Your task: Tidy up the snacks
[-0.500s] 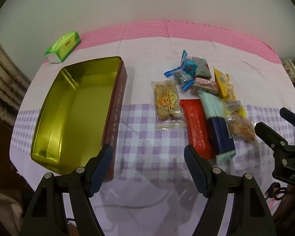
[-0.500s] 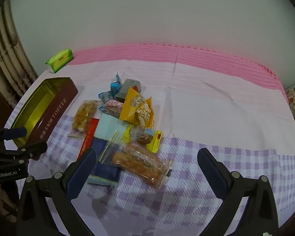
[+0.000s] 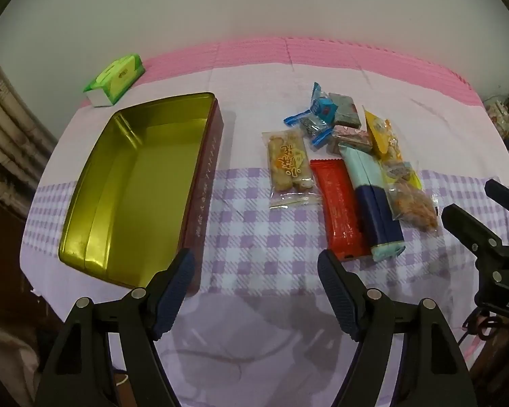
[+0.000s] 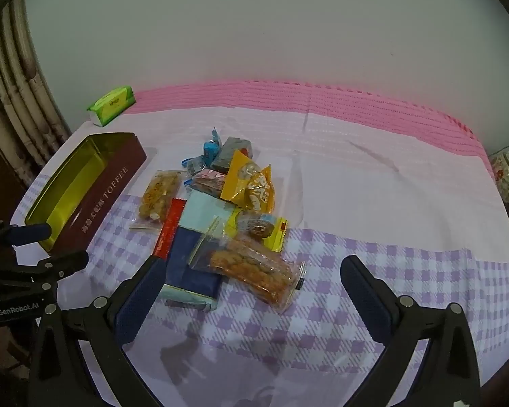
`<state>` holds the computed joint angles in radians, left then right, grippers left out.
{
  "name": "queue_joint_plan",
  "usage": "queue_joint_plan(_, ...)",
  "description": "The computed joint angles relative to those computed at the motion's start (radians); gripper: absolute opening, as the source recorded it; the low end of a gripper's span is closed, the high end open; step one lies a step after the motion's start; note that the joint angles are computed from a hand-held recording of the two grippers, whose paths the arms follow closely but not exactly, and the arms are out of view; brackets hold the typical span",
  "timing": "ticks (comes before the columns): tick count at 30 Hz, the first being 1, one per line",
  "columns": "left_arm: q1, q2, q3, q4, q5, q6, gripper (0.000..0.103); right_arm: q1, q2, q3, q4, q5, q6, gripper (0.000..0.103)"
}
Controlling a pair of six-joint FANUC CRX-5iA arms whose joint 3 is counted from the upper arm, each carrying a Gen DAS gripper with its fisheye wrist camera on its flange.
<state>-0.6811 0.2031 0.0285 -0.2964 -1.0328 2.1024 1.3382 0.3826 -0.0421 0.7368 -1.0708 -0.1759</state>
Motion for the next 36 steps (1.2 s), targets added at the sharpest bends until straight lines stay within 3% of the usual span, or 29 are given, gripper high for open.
queue_joint_plan(36, 0.004, -0.027, -0.040, 0.001, 0.025, 0.007, 0.075, 0.024, 0.019, 0.018, -0.001, -0.010, -0.005, 0.102)
